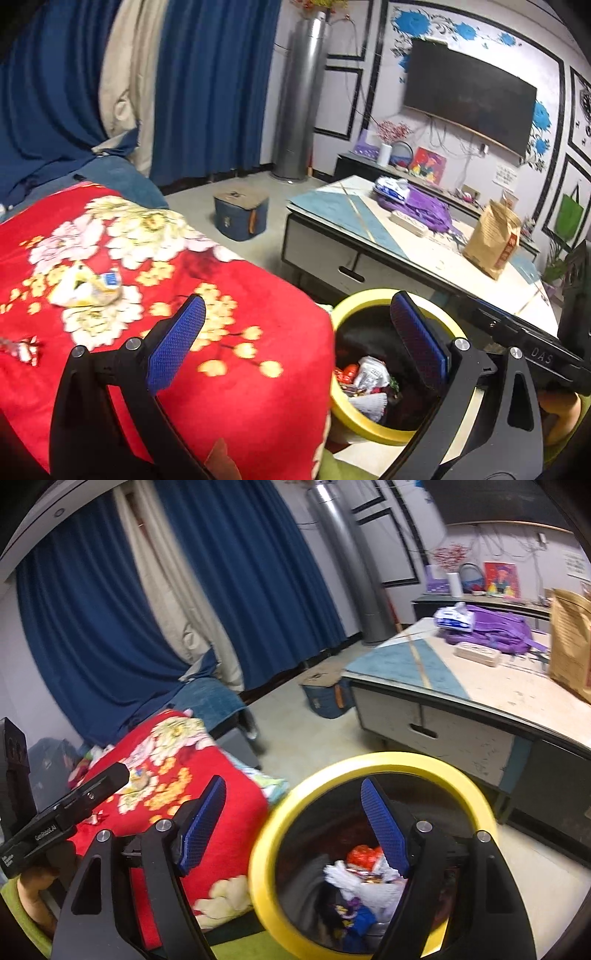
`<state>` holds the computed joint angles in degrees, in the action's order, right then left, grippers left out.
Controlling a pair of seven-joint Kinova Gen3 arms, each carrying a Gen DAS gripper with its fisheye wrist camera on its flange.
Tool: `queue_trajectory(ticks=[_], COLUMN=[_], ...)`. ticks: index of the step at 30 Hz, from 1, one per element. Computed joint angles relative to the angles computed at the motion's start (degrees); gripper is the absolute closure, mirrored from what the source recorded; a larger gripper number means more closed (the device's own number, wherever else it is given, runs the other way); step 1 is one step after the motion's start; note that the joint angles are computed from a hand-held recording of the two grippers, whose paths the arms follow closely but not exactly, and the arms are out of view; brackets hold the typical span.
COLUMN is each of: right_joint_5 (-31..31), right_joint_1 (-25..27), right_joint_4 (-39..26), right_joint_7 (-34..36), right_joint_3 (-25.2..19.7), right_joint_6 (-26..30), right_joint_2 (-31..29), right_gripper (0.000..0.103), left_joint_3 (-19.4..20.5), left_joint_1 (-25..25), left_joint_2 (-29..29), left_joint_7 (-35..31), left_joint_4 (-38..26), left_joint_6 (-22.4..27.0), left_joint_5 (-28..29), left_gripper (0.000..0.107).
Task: Collect trash
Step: 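Move both open tools back over the bed toward the last wrappers, then grasp the red candy bar wrapper with the left tool while the right tool grasps the yellow-white wrapper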
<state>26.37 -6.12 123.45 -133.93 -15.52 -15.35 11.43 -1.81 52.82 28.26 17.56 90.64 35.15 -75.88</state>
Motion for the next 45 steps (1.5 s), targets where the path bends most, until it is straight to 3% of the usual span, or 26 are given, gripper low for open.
queue_trajectory(ticks=[4,10,12,14,24,26,36,42,45], right_joint_5=[-0.2,2.2,1.3,-0.6,-5.3,-5.9,-11.0,-14.2,-15.4], right_joint_1=[-2.2,-1.6,-2.6,-3.9,-4.9,-4.5,-8.6,-12.4,-15.4], right_joint_4=[-2.3,-6.8,-8.2,-9.5,-18.7,-21.2,-32.7,-42.4,-47.2], right_joint_7=[1.7,1.4,2.8,4.7,12.1,13.7,22.5,28.4,30.5], right_joint_3=[-0.8,-5.9,-6.4,-6.5,-12.3,-14.5,-16.9,-17.5,-15.7], right_joint_6=[2.0,5.2,6.2,6.1,12.1,14.0,22.5,30.5,34.2], right_joint_2=[0.1,1.5,2.0,2.6,7.9,9.7,17.3,24.1,26.8], right_gripper=[0.030,0.030,0.019,0.018,0.018,0.018,0.018,0.018,0.018], left_joint_3=[-0.5,1.7,2.6,3.4,8.5,9.4,11.3,11.2,11.3], left_joint_1=[1.2,0.3,0.0,-0.4,-5.9,-7.0,-11.9,-15.7,-17.3], left_joint_2=[-1.8,-4.2,-4.9,-6.0,-9.8,-10.4,-13.7,-16.1,-16.9], left_joint_7=[4.6,8.9,10.0,11.8,19.4,20.9,29.4,36.0,38.3], left_joint_4=[2.9,6.8,8.0,9.8,16.4,17.5,23.4,27.5,29.1], left_joint_6=[4.2,11.9,14.4,16.7,22.0,22.5,23.2,19.0,16.8], left_joint_5=[-2.7,-5.0,-5.7,-6.2,-6.4,-6.2,-3.7,-1.5,-1.3], left_gripper=[0.015,0.015,0.015,0.015,0.015,0.015,0.015,0.015,0.015])
